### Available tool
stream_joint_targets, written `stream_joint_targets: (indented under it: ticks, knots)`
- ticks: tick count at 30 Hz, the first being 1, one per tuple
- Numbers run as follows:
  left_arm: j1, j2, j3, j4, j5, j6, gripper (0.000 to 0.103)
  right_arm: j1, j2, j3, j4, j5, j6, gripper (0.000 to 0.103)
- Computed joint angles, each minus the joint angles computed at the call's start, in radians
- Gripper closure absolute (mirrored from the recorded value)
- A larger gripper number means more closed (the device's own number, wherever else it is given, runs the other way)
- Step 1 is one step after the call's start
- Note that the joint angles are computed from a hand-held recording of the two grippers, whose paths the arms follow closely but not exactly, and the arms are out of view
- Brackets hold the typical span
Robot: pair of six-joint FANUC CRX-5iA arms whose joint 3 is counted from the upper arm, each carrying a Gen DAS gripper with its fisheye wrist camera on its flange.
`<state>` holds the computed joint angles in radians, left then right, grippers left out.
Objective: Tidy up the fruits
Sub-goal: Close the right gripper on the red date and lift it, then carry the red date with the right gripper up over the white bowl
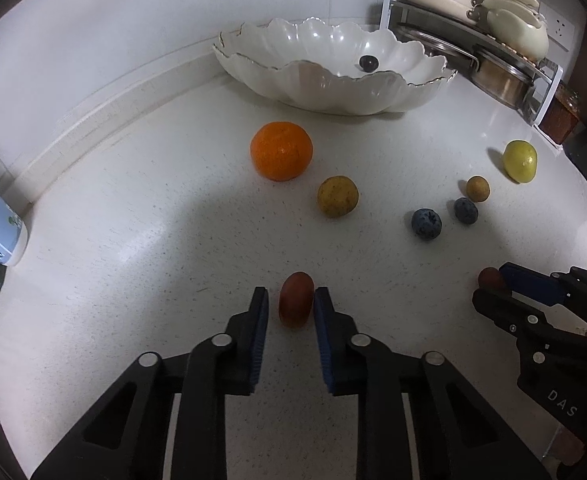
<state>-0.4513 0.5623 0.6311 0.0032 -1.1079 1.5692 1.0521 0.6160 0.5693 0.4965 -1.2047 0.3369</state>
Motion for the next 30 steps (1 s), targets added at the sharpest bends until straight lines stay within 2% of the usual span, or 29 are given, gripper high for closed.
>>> stream_joint_targets:
  ticks: [2,7,16,30]
  knots:
    - [0.003,0.002,-0.003,0.016,-0.001,-0.008,0.085,0.0,-0.002,-0.003,0.0,0.004,-0.003,0.071]
    - [-0.002,-0.001,-0.004,0.004,0.001,-0.006,0.086,0.002,-0.007,-0.013,0.013,0.008,-0.002,0.081]
    - [-0.008,-0.025,-0.021,-0.012,0.011,0.016,0.087,0.006,-0.018,-0.027,0.036,0.023,-0.007,0.082]
    - [-0.039,-0.081,-0.041,-0.055,0.009,0.113,0.087,0.015,-0.082,-0.105,0.076,0.064,-0.031,0.082]
